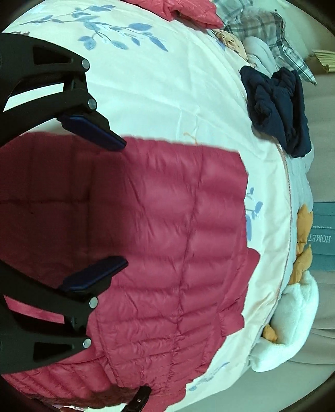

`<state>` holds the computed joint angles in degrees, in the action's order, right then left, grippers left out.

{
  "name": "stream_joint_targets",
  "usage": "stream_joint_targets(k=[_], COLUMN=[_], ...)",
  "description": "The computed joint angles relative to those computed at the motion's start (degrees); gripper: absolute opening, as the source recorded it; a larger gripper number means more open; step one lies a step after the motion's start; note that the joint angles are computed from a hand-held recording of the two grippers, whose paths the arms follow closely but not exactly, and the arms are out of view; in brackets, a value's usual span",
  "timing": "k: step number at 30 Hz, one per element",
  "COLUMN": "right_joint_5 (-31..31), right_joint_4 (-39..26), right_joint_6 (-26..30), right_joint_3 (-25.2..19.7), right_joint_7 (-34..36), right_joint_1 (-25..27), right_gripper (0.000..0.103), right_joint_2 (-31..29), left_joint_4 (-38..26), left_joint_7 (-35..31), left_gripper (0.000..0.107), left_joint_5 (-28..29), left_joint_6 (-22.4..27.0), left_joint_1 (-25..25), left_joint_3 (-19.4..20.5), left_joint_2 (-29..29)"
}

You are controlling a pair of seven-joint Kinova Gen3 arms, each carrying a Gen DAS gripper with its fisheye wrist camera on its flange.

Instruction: Fold large clothes

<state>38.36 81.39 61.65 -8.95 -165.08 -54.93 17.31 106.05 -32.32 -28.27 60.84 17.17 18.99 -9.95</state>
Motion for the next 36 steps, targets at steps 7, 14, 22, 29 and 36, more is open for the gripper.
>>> stream_joint_targets(k=[7, 14, 22, 29, 36], right_joint_5=[5.1, 3.7, 2.5, 5.3, 7.4], right_joint_4=[-1.9, -8.0, -3.7, 2.9, 10.7], right_joint_6=[1.4, 1.6, -0.4, 2.2, 3.5], right_joint_3=[-1.2, 0.4, 2.7, 0.8, -4.4], right_joint_7=[-1.7, 6.0, 4.4, -3.2, -12.2], right_joint_1=[-2.7, -5.4, -5.7, -4.6, -2.7], right_gripper=[0.072, 0.072, 0.077, 0.077, 0.087], right_joint_2=[0.0, 6.0, 3.8, -2.3, -10.3], left_joint_4=[-1.0, -2.6, -1.5, -1.5, -4.5], left_joint_7=[1.0, 2.9, 2.9, 3.9, 6.5], left_gripper=[0.085, 0.085, 0.085, 0.085, 0.098], left_joint_5=[-2.8, -5.5, -5.0, -3.6, -4.0], left_joint_6=[-0.7, -0.2, -0.3, 1.9, 8.1], left_joint_1=[0.4, 3.9, 5.9, 5.0, 5.5], left_joint_3=[2.9, 2.4, -1.0, 1.0, 6.3], left_joint_2=[-0.1, 4.6, 4.6, 0.9, -1.9])
